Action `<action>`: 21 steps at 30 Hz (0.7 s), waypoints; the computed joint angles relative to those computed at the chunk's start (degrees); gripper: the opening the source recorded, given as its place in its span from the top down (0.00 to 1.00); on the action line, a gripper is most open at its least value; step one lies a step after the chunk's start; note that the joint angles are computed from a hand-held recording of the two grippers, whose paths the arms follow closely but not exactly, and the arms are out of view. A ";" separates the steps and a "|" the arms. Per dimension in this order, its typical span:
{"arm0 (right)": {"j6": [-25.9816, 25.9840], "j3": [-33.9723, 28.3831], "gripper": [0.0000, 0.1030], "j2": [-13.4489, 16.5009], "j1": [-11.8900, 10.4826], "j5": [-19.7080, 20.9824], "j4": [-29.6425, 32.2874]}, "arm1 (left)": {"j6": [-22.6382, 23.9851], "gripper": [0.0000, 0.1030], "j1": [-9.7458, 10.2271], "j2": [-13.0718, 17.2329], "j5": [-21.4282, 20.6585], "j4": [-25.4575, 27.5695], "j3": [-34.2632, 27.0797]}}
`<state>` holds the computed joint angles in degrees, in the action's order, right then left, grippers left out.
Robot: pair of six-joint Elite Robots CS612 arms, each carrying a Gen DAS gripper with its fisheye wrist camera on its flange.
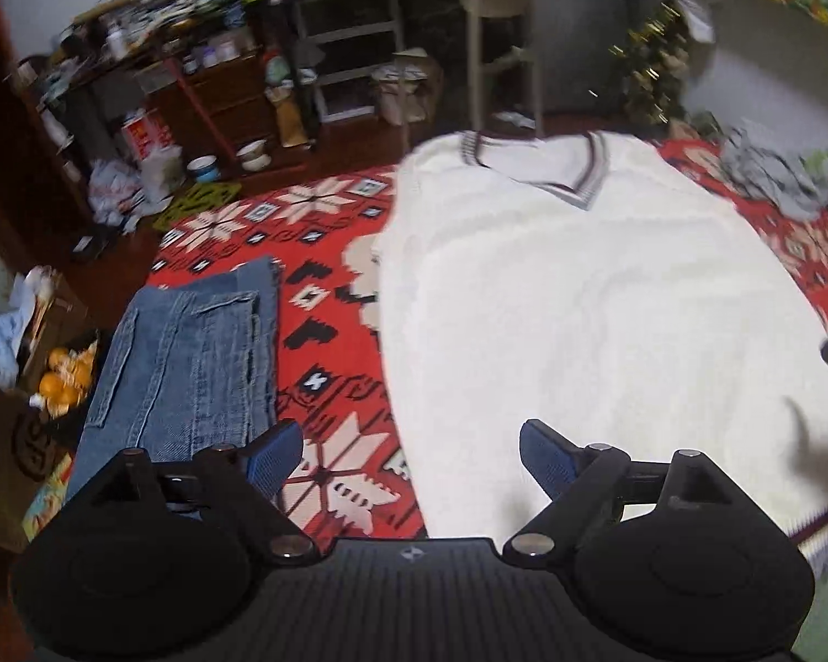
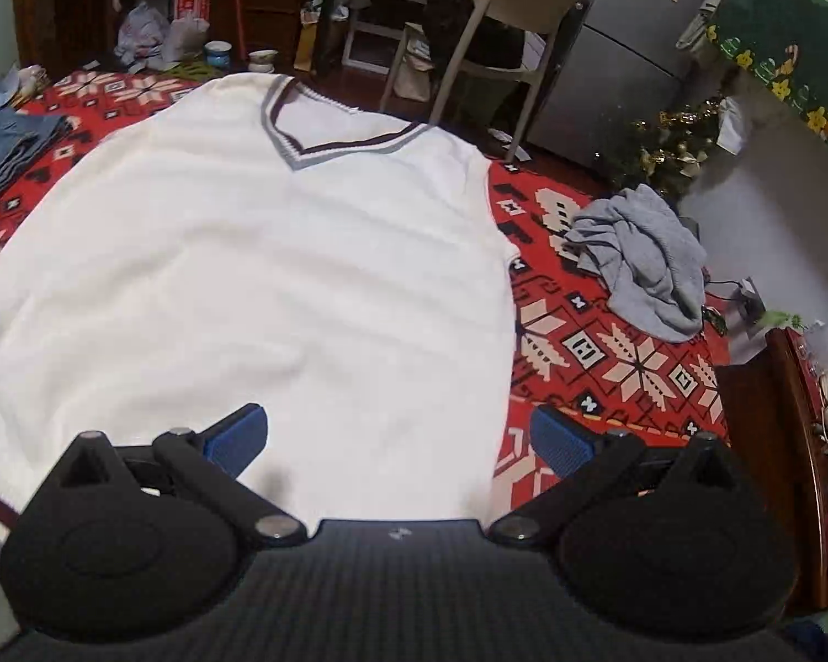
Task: Fold clothes
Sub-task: 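Lower the vest onto the bed cover and open both grippers, then grasp the maroon-trimmed hem of the cream vest with both grippers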
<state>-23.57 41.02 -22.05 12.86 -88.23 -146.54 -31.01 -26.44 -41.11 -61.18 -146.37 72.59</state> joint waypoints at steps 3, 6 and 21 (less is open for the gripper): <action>2.69 -0.50 0.01 -0.27 -0.25 1.23 2.67 | 1.39 0.17 -0.60 0.30 0.82 -1.11 -0.07; 3.32 -1.59 0.01 -0.15 -0.39 1.27 5.88 | -4.43 0.17 -1.07 0.16 1.80 -0.69 0.45; 17.08 6.94 0.43 -5.21 -3.89 7.12 10.63 | -25.51 0.47 1.13 -2.22 -17.61 5.45 3.31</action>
